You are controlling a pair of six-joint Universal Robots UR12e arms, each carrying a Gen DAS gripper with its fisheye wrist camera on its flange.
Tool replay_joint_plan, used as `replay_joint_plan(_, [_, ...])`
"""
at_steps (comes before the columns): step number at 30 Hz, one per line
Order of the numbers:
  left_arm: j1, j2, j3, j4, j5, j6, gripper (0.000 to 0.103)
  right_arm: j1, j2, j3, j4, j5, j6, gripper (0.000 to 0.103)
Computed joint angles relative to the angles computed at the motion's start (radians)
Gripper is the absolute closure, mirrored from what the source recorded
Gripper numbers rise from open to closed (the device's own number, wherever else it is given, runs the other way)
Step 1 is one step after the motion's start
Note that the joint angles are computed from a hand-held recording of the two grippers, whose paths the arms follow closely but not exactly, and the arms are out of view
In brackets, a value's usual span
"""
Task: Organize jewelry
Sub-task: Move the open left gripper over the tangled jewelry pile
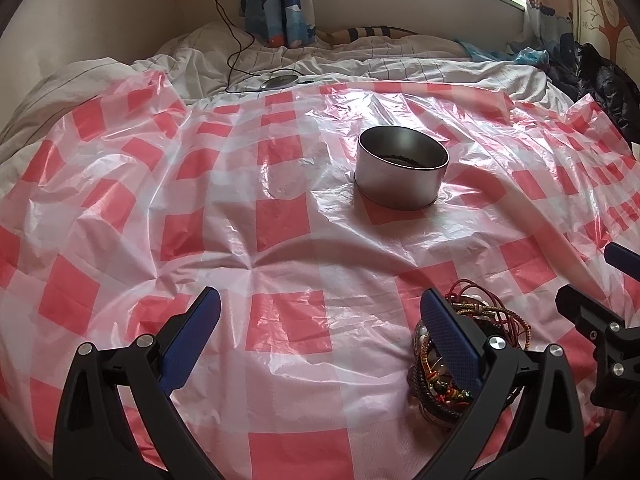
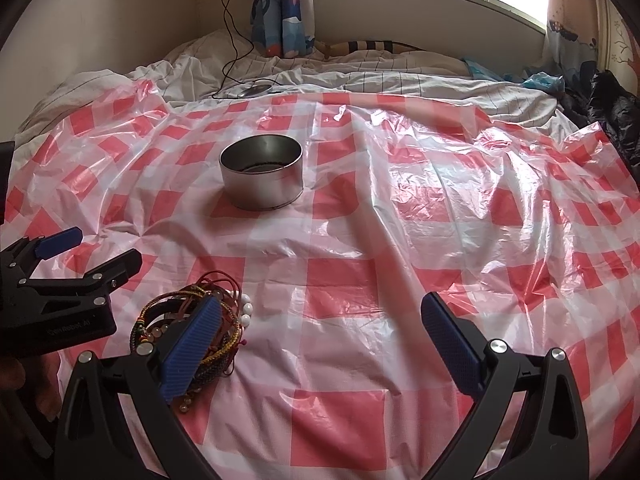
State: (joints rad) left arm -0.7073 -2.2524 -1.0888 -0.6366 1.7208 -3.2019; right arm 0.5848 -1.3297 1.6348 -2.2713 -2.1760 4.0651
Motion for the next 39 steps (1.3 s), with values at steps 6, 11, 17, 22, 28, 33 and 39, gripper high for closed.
replay_joint_plan(6, [0.001, 0.0, 0.001, -0.006, -0.011, -0.001, 0.006, 0.0, 0.0, -0.001, 0.005, -0.001, 0.002, 0.007])
replay_joint_plan(11, [0.002, 0.0, 0.0, -0.01, -0.023, -0.001, 0.006, -0.001, -0.002, 0.0, 0.008, -0.001, 0.003, 0.007])
replay_joint_plan(17, [0.002, 0.001, -0.002, -0.006, -0.019, -0.003, 0.006, -0.001, -0.002, 0.0, 0.009, -0.002, 0.002, 0.007])
replay_joint_plan(22, [0.0, 0.0, -0.002, -0.001, -0.004, 0.0, 0.006, -0.001, -0.003, 0.001, 0.009, -0.002, 0.003, 0.007])
replay_joint_plan(28, [-0.001, 0.001, -0.003, 0.007, 0.005, 0.008, 0.006, -0.002, -0.003, 0.001, 0.012, 0.0, 0.004, 0.007])
replay_joint_plan(33, [-0.002, 0.003, -0.006, 0.014, 0.01, 0.016, 0.006, -0.002, -0.003, 0.002, 0.012, -0.001, 0.003, 0.007])
replay_joint_plan(39, [-0.002, 0.005, -0.009, 0.018, 0.014, 0.018, 0.006, -0.002, -0.003, 0.002, 0.012, -0.001, 0.004, 0.007])
